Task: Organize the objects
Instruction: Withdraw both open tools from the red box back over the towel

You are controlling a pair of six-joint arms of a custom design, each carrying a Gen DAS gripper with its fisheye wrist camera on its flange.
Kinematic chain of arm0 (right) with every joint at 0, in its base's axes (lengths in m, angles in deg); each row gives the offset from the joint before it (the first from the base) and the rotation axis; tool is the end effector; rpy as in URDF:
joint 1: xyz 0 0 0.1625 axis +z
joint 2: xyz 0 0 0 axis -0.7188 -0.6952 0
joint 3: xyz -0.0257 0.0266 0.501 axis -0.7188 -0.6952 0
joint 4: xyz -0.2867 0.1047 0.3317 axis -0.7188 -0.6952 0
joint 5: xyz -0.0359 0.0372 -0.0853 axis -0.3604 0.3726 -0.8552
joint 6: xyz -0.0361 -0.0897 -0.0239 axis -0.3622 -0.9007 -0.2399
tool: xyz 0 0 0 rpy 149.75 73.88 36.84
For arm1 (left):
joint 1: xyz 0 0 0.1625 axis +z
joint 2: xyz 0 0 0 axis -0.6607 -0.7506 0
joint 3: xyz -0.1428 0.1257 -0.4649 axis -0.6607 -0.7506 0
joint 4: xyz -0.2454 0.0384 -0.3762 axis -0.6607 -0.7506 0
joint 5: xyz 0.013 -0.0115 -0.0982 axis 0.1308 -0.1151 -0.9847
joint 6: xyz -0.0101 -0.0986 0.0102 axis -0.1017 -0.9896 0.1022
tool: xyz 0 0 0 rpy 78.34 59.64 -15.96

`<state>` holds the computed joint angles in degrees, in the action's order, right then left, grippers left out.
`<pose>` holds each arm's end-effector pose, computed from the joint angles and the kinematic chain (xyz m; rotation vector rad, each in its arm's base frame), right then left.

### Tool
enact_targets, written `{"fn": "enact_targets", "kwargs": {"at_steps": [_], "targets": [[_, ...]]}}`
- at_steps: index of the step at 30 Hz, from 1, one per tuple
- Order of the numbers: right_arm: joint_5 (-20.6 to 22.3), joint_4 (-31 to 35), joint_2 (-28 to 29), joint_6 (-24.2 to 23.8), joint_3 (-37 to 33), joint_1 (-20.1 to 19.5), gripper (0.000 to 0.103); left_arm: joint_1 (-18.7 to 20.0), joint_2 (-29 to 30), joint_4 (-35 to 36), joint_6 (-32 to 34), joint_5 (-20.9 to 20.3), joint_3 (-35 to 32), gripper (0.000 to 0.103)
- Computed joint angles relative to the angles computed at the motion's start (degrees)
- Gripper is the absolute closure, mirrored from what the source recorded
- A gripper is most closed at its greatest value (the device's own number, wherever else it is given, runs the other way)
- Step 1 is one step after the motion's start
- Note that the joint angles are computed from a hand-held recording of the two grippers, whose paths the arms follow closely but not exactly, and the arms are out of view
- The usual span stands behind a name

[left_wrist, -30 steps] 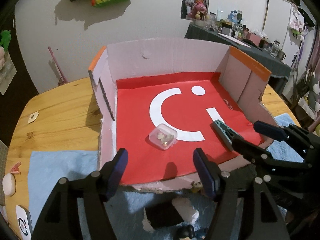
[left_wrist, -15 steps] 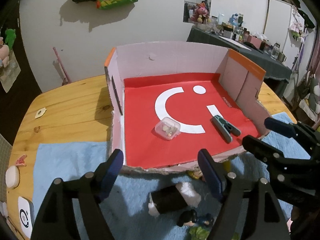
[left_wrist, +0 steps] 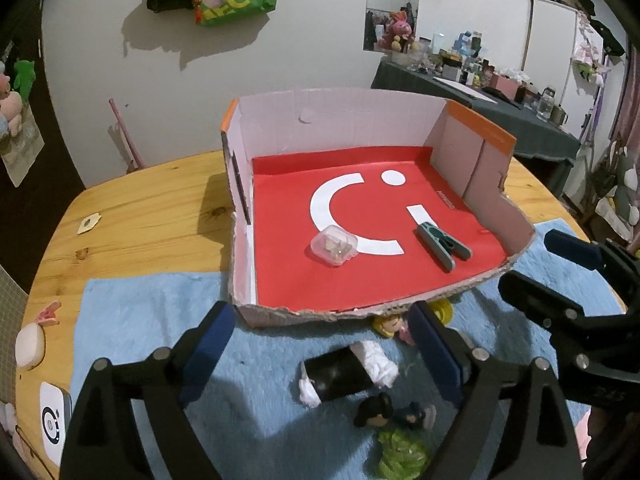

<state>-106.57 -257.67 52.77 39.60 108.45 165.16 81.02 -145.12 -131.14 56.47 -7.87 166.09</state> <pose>0.2464 -0.3099 0.0381 0.5517 -2.2699 0.9075 -0.0854 -0.3375 0.1761 0.7173 2.3347 -0.7231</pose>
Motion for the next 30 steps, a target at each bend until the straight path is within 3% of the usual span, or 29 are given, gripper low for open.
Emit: {"fn": "enact_targets", "kwargs": {"at_steps": [4,16,30], "targets": [[0.0,-0.6,0.0,0.7,0.6,0.7,0.012,-0.5,-1.2,1.5,-1.0,-0.1,0.5,0.012],[-1.2,-2.6,0.9,1.3,1.6,3.3,0.007,-2.0,-3.5,2.3,-2.8,0.0,2.4,0.003],[-2.1,-4.5,2.6,3.0,2.8,5.7,0.006,-3.8,-6.9,6.0,-5.9,0.0,4.0,0.001]]}}
